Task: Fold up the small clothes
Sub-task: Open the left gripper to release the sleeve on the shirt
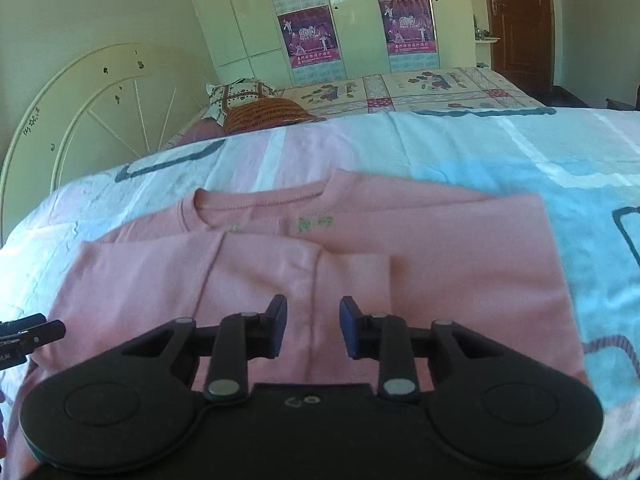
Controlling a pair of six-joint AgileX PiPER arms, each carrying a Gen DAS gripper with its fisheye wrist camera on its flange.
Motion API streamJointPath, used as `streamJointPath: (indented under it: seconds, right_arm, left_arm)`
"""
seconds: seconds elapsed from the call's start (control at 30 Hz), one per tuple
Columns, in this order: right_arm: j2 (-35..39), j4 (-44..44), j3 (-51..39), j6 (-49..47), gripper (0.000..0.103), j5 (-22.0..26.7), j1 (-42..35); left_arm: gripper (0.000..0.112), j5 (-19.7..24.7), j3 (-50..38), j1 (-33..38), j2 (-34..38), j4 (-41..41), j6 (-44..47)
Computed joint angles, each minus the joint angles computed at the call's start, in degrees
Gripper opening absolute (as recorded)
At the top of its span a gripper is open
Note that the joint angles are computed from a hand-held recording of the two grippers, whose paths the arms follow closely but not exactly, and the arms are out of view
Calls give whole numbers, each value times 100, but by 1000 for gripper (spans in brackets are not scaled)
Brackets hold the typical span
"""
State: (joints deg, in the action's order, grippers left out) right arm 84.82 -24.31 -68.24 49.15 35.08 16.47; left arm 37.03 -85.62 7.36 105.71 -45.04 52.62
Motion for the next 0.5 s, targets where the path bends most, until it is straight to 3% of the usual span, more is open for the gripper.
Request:
streamJointPath:
  seconds: [0.1,0.2,0.27,0.33,0.43,0.5]
  right_arm:
    - [863,341,-836,-432,28,-258,-1]
    - [1614,986,-1711,-894,29,-341,3]
    - [1978,1196,-2131,-1175,28,-169,33]
    - [2225,695,-2337,-904,24,292,67]
    - [1869,509,-1869,-350,19,170,-100]
    - [1732,206,-1743,13,37,8,38]
  left_arm:
    - [69,-54,-1313,-364,933,640,-825]
    - [69,366,-2798,-485,1907,1422,-1812]
    - [68,690,-3487,-370,2416,1428,-1956]
    - [68,820,-3505,-185,2453,962,-1715]
    - [69,172,-2459,-229,1820,913,-1605]
    - [69,209,-1912,-290,1504,161,-1095]
